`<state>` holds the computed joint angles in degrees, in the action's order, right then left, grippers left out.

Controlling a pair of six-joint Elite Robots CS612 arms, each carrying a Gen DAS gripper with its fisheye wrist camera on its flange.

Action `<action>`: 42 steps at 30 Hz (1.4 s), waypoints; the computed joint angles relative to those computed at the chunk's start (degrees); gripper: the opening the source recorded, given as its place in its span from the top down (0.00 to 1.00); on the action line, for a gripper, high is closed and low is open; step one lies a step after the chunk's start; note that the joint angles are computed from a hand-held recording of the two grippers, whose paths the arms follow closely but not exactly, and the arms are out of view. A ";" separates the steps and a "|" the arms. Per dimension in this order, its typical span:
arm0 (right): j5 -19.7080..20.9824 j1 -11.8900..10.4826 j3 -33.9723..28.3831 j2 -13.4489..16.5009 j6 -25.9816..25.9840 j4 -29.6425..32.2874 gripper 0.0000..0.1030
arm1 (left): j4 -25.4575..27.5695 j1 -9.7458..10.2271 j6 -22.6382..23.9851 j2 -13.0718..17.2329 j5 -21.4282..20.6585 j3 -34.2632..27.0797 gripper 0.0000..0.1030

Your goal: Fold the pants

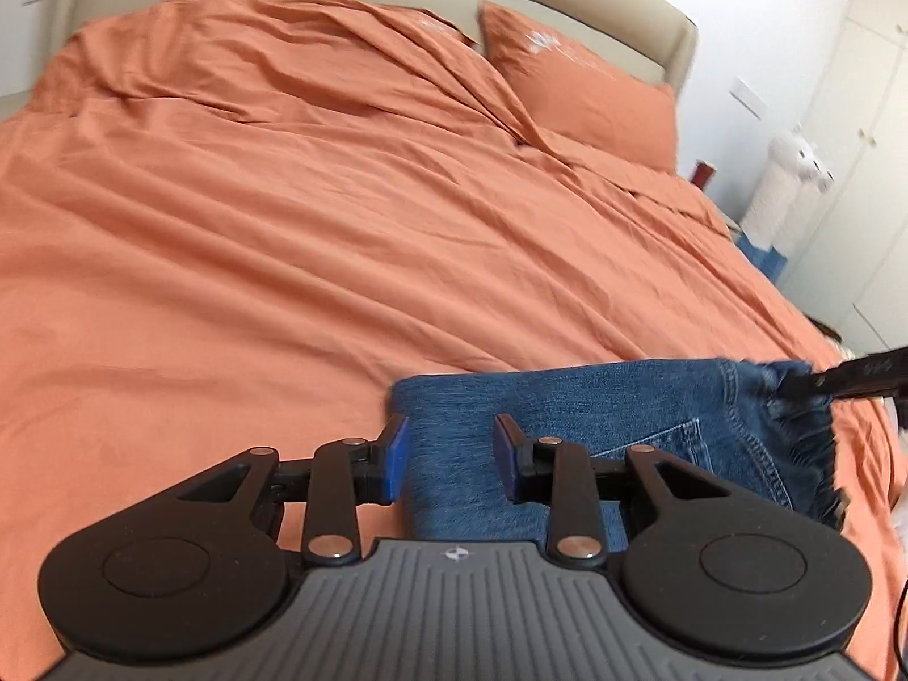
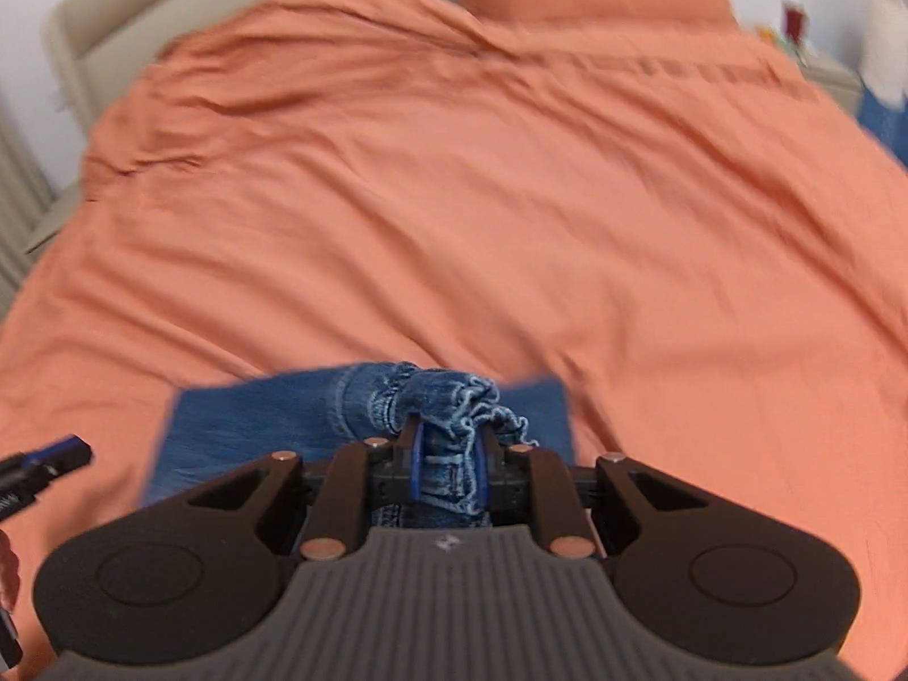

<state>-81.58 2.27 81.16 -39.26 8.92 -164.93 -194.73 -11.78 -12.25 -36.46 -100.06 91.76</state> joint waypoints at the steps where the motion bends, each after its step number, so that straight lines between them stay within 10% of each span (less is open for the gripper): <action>1: 0.39 -0.35 -0.25 0.79 0.61 -0.16 0.88 | 0.48 -0.36 0.80 0.72 0.06 -0.97 0.65; 14: 3.89 -2.07 -3.82 6.86 2.47 -0.57 0.86 | 9.48 -2.34 7.05 6.59 7.96 -9.44 0.86; 23: 3.13 -2.45 4.68 1.92 3.78 -10.04 0.68 | 6.25 -2.37 7.06 -0.10 8.73 -0.37 0.83; 30: 5.56 -4.60 19.06 -3.35 16.02 -23.81 0.54 | 2.08 -3.10 13.15 -7.38 5.27 11.84 0.70; 42: 18.72 -7.43 23.20 1.45 36.30 -39.23 0.57 | 1.89 -6.99 19.38 -10.43 7.07 21.27 0.56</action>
<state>-62.86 -5.16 104.36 -37.80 45.22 -204.16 -192.84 -18.77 7.13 -46.89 -92.99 113.04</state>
